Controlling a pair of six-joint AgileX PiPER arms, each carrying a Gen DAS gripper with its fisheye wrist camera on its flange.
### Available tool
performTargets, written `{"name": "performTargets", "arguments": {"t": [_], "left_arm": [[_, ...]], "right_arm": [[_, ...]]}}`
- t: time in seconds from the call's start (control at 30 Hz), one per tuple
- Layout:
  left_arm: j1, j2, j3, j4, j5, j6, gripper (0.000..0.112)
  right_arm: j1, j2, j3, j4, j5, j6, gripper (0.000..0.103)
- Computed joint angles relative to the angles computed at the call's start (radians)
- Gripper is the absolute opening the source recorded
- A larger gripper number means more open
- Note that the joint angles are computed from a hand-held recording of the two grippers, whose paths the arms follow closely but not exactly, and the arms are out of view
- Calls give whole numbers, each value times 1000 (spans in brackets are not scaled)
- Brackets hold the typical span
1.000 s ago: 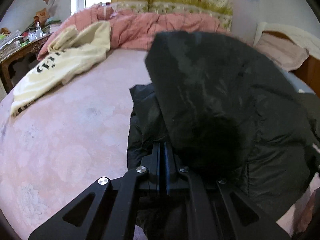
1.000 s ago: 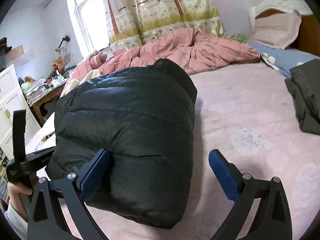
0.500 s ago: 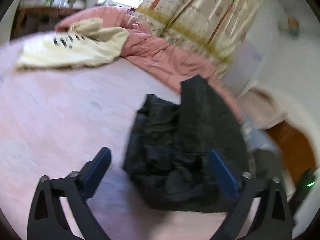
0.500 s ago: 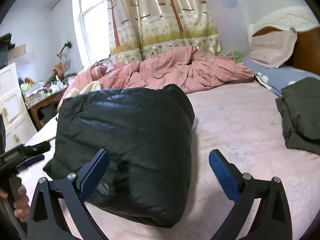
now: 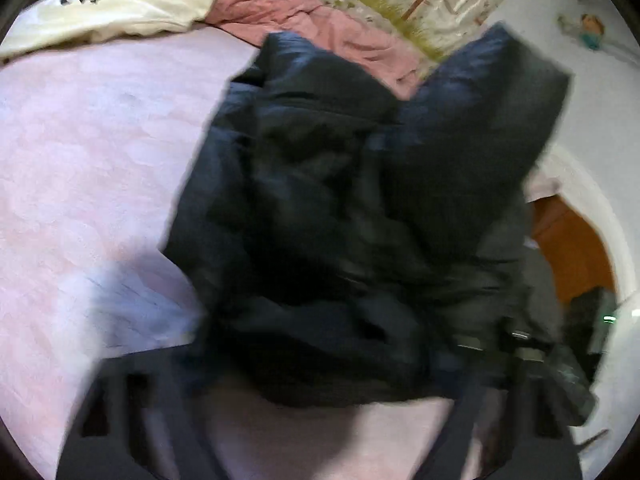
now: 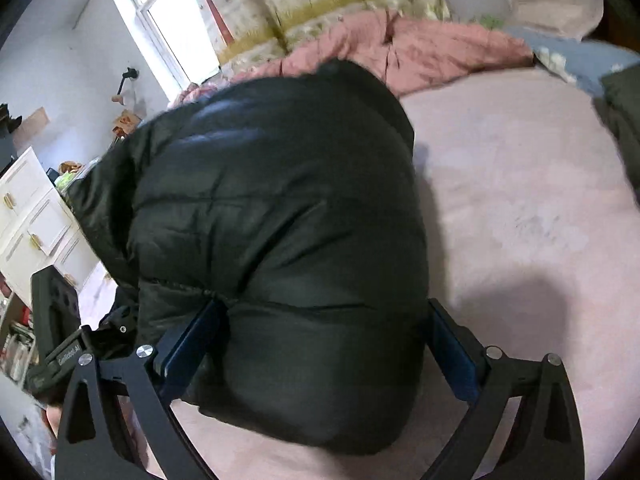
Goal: Fold large clothes
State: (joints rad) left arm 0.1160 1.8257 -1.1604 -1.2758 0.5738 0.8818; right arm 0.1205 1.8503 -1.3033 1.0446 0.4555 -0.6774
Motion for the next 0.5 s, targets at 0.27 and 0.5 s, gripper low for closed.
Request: {"name": "performTargets", "arguments": {"t": [0.27, 0.5], "left_arm": [[-102, -179, 102, -55, -186, 116, 28], [-233, -253, 14, -8, -267, 138, 27]], "right_arm": [[85, -154, 90, -164, -189, 8, 41], [6, -346, 145, -274, -172, 104, 41]]}}
